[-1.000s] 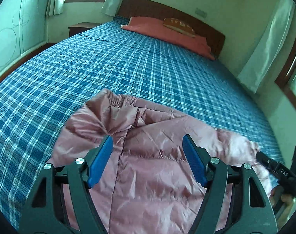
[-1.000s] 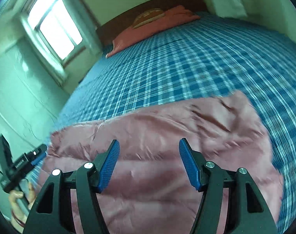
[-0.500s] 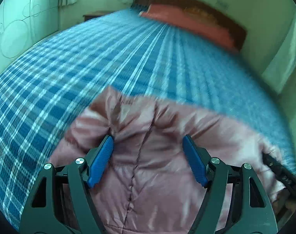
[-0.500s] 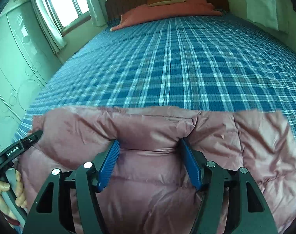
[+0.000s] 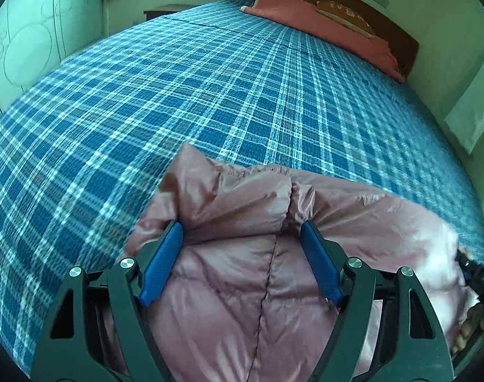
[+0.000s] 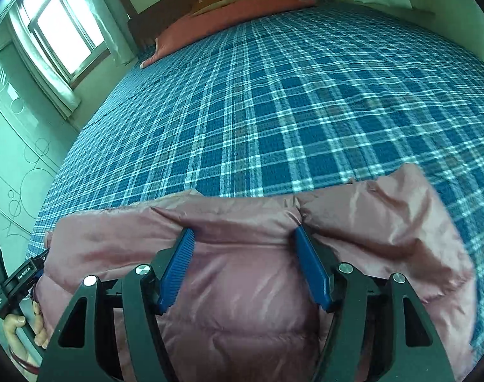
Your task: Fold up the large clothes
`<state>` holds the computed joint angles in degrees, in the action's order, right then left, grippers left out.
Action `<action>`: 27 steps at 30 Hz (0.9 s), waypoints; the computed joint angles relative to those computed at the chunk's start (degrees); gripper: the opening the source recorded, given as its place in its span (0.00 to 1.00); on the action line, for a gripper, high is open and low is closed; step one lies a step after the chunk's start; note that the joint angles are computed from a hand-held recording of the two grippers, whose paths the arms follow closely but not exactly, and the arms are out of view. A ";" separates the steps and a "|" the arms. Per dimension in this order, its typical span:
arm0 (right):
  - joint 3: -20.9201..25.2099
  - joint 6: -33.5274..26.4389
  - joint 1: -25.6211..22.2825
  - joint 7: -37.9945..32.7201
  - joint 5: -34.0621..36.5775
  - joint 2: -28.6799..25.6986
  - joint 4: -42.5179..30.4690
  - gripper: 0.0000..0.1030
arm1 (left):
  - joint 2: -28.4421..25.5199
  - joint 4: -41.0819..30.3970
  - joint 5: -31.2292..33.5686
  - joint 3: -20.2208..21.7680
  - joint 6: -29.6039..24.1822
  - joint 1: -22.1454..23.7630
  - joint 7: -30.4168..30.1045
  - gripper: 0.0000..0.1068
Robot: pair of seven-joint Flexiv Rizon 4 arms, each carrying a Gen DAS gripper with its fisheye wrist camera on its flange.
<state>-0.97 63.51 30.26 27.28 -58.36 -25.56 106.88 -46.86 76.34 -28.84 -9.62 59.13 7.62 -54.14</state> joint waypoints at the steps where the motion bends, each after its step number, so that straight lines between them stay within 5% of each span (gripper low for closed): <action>1: -0.06 -0.38 0.15 0.51 -0.73 1.41 1.32 0.63 | 1.11 1.17 -1.13 -0.98 -0.69 1.25 0.72 0.71; 6: 3.52 -5.39 -0.31 6.94 -5.35 11.02 10.32 0.63 | 6.83 8.81 -9.03 -3.74 -0.94 6.91 4.75 0.72; 13: 13.18 -14.05 -0.60 18.95 -5.98 21.80 20.25 0.63 | 16.03 23.27 -22.19 -2.40 0.67 11.13 11.79 0.72; 20: 19.10 -16.85 2.29 36.34 -8.35 25.10 25.36 0.63 | 25.26 36.44 -37.22 1.96 -3.97 12.47 18.03 0.72; 27: 18.05 -11.77 4.06 66.38 -26.50 21.48 27.96 0.65 | 33.98 47.93 -48.28 7.53 -11.00 10.11 24.31 0.74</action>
<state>17.08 51.74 34.32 93.66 -84.85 -4.08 134.84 -12.88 124.27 -77.12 -2.10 48.13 17.74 -29.84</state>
